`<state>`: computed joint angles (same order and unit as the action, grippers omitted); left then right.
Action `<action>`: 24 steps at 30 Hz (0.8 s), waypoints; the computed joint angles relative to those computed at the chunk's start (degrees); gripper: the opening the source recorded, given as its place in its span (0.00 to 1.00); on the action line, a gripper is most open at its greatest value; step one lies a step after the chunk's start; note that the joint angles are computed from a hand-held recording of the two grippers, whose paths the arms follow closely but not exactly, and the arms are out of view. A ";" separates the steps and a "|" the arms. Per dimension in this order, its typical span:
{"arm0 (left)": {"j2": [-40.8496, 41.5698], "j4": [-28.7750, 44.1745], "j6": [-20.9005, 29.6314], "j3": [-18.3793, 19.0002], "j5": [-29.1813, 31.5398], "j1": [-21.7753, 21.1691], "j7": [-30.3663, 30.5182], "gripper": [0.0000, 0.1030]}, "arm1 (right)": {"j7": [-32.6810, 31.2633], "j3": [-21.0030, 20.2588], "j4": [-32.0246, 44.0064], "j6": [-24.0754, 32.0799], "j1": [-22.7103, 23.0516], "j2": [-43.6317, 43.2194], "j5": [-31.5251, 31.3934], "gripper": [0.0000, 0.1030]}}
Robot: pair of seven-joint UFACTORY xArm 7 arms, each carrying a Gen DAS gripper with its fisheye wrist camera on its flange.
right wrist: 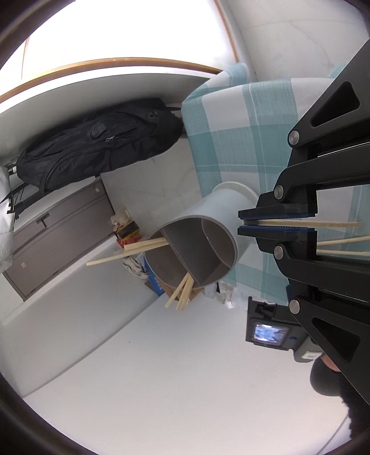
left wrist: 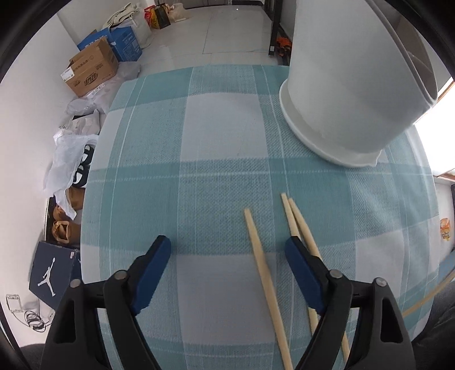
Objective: Organize utensils
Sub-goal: 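Lift the chopstick with the right gripper while the left gripper grasps another chopstick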
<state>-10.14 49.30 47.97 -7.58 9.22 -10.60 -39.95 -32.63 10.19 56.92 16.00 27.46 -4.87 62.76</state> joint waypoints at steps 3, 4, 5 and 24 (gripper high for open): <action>-0.26 0.08 -0.84 0.13 -1.11 -0.34 1.80 0.44 | -0.02 -0.16 0.26 0.42 -0.23 0.22 0.21 0.03; -0.16 0.21 -1.31 -0.02 -1.26 -0.56 2.30 0.38 | -0.03 -0.13 0.37 0.40 -0.28 0.29 0.22 0.03; -0.02 0.45 -1.45 -0.24 -1.24 -0.73 2.31 0.25 | -0.17 -0.10 0.54 0.45 -0.31 0.40 0.31 0.03; -12.32 -6.53 -10.62 -2.92 1.90 0.84 -4.65 0.01 | -0.72 0.90 -1.09 -5.05 1.53 -0.56 -0.70 0.03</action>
<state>-22.47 42.77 37.35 -10.50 11.12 -9.76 -44.60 -33.35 11.09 55.83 10.95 28.99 -5.44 62.06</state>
